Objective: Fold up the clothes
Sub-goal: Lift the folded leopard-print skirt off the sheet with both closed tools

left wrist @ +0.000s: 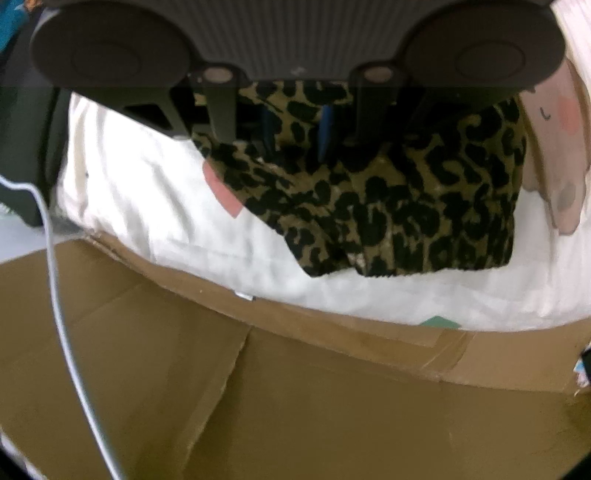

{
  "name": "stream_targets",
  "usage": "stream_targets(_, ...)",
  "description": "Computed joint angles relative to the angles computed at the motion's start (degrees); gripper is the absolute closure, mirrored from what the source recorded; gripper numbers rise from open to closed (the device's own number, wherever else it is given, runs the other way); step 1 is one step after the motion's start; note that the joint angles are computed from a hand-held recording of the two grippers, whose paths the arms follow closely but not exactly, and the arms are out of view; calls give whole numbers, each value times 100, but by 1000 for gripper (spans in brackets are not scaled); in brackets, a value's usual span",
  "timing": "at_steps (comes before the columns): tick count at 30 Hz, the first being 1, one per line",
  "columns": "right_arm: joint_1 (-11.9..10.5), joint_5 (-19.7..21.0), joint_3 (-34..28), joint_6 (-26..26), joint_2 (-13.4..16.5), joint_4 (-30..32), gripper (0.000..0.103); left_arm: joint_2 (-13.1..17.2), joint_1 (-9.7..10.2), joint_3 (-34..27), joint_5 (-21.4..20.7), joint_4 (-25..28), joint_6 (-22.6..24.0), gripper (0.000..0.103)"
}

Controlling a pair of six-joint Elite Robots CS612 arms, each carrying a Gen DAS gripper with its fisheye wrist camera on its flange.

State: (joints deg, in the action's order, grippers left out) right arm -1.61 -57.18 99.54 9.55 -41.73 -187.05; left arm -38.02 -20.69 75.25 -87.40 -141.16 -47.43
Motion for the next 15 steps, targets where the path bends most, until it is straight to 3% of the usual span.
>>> stream_targets(5,94,-88,-216,-275,102,229,76,-52,5,-46,-76,23,200,70)
stream_targets(11,147,-311,-343,-584,171,597,75,95,49,-106,-152,170,-254,69)
stream_targets(15,125,-399,-302,-766,173,664,74,155,89,-34,-323,-42,-534,65)
